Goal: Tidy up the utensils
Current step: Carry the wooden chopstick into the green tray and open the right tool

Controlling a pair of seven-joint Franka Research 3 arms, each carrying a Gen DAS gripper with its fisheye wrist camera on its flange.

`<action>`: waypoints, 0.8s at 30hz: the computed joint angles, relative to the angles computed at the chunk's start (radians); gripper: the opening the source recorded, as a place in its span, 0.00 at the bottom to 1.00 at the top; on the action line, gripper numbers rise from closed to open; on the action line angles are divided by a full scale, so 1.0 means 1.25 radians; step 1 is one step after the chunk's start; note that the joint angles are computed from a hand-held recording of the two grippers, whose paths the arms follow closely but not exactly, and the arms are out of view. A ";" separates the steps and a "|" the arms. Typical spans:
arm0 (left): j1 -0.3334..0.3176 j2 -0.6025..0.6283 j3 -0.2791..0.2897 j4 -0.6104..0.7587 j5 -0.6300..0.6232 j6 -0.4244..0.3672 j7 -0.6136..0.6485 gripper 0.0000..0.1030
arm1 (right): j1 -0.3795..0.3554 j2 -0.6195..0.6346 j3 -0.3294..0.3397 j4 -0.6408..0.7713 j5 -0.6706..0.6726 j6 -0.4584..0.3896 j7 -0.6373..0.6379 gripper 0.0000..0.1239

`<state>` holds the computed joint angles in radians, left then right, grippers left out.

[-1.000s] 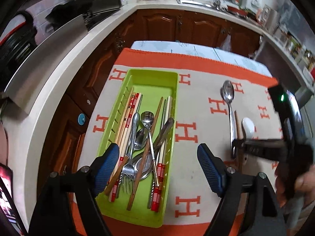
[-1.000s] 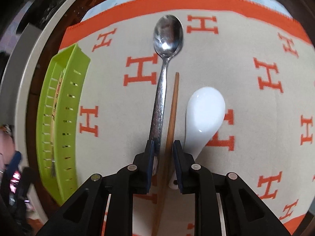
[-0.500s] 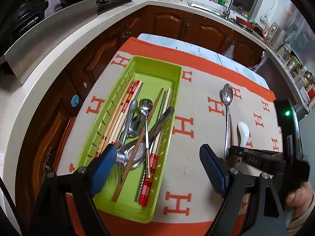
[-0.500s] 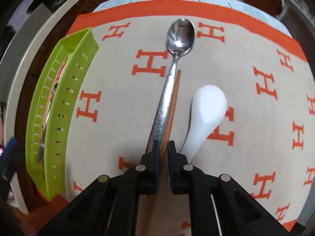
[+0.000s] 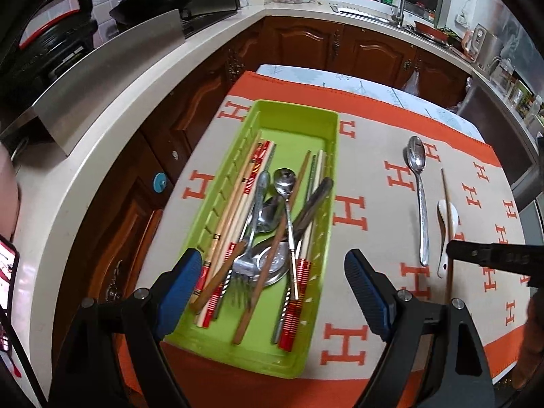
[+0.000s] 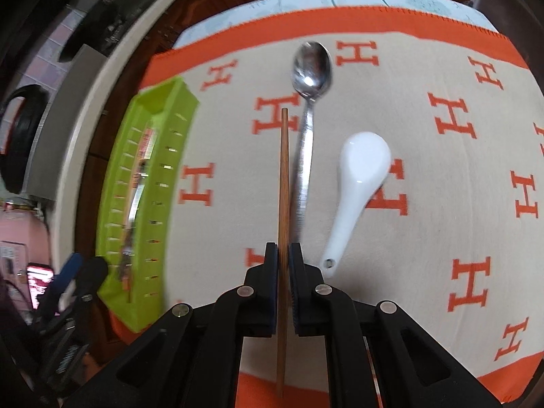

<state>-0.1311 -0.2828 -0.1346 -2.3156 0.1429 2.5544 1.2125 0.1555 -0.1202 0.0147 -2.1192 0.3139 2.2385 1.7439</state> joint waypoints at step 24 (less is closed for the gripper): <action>0.119 -0.080 -0.025 -0.071 0.218 0.005 -0.249 0.84 | 0.089 0.102 0.043 0.196 0.227 0.112 0.030 0.05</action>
